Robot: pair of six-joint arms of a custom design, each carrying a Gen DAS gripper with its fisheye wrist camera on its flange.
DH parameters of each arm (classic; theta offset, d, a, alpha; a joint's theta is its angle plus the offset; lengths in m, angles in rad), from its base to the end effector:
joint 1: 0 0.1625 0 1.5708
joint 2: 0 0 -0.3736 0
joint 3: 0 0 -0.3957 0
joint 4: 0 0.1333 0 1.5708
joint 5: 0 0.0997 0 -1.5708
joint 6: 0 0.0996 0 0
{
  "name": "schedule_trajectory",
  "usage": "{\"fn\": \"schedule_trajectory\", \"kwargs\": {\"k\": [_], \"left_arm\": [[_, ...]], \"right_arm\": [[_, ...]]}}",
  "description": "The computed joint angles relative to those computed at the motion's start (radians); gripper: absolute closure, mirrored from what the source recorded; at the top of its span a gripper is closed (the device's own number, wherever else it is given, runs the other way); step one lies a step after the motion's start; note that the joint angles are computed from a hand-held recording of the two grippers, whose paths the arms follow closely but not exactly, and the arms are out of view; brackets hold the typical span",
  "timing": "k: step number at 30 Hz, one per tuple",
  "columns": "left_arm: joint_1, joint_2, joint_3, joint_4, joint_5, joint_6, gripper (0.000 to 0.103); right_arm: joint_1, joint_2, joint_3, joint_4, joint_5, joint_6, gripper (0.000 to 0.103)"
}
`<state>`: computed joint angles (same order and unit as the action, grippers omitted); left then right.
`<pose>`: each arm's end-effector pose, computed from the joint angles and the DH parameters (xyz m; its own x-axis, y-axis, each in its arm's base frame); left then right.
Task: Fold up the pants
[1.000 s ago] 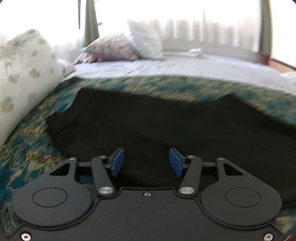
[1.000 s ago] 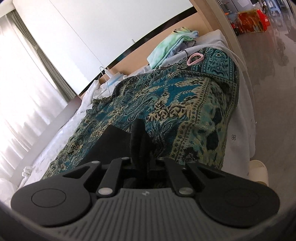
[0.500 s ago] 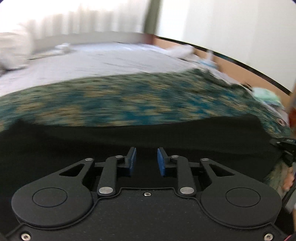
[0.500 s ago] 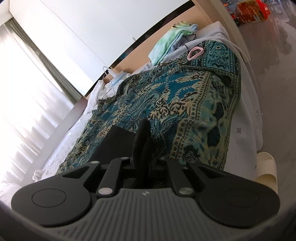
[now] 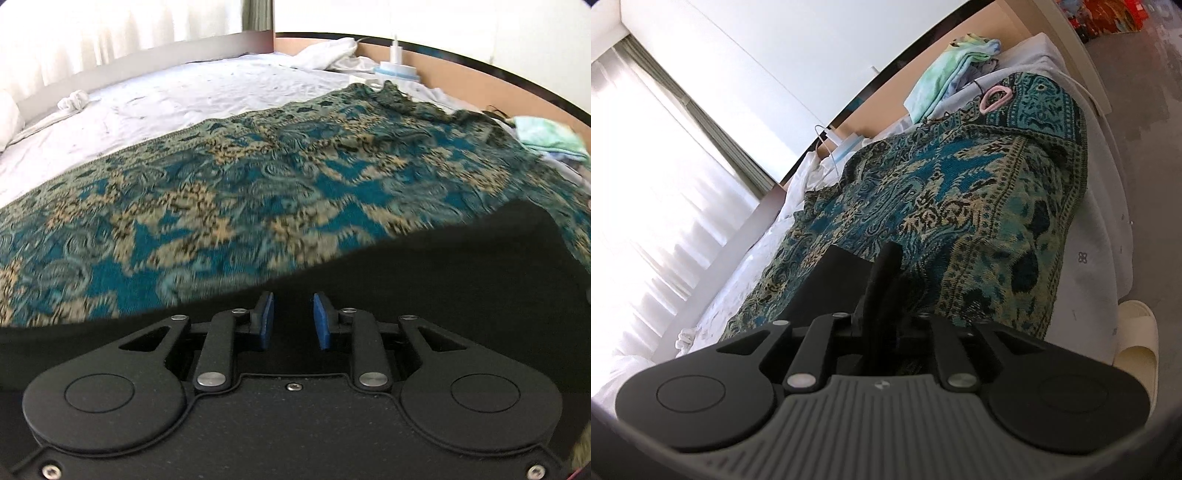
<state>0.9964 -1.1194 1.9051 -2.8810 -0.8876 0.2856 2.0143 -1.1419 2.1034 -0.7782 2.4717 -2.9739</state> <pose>-0.1437 -0.5832 0.2019 -0.6570 0.3544 -0.6654 0.6831 0.6533 -0.3266 0.2320 -0.3597 0.0685 -0.8921 0.4512 -0.0232 0.0717 0.0906 -0.9933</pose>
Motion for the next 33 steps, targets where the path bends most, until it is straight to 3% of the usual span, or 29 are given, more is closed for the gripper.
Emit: {"fn": "schedule_trajectory", "kwargs": {"k": [7,9,14,18,25,30,33], "left_arm": [[-0.008,0.067,-0.065,-0.012,0.061,-0.037,0.074],[-0.019,0.046,-0.051,0.010,0.064,-0.046,0.059],[-0.070,-0.044,0.065,-0.032,0.144,0.047,0.052],[-0.094,-0.185,0.178,0.021,0.158,0.031,0.049],[-0.137,-0.509,0.413,0.068,0.149,-0.099,0.038],[-0.175,-0.684,0.560,0.082,0.257,-0.198,0.037],[-0.165,-0.754,0.603,0.135,0.276,-0.280,0.035]], "right_arm": [[-0.004,-0.004,0.005,-0.005,-0.011,-0.006,0.068],[-0.005,-0.007,0.009,-0.006,-0.018,-0.010,0.068],[-0.008,-0.013,0.017,-0.007,-0.041,-0.025,0.061],[-0.003,-0.016,0.028,-0.015,-0.083,-0.036,0.045],[0.018,0.019,-0.014,0.006,-0.032,-0.088,0.043],[0.044,0.064,-0.060,0.002,0.040,-0.150,0.044],[0.058,0.087,-0.081,0.009,0.069,-0.181,0.044]]}}
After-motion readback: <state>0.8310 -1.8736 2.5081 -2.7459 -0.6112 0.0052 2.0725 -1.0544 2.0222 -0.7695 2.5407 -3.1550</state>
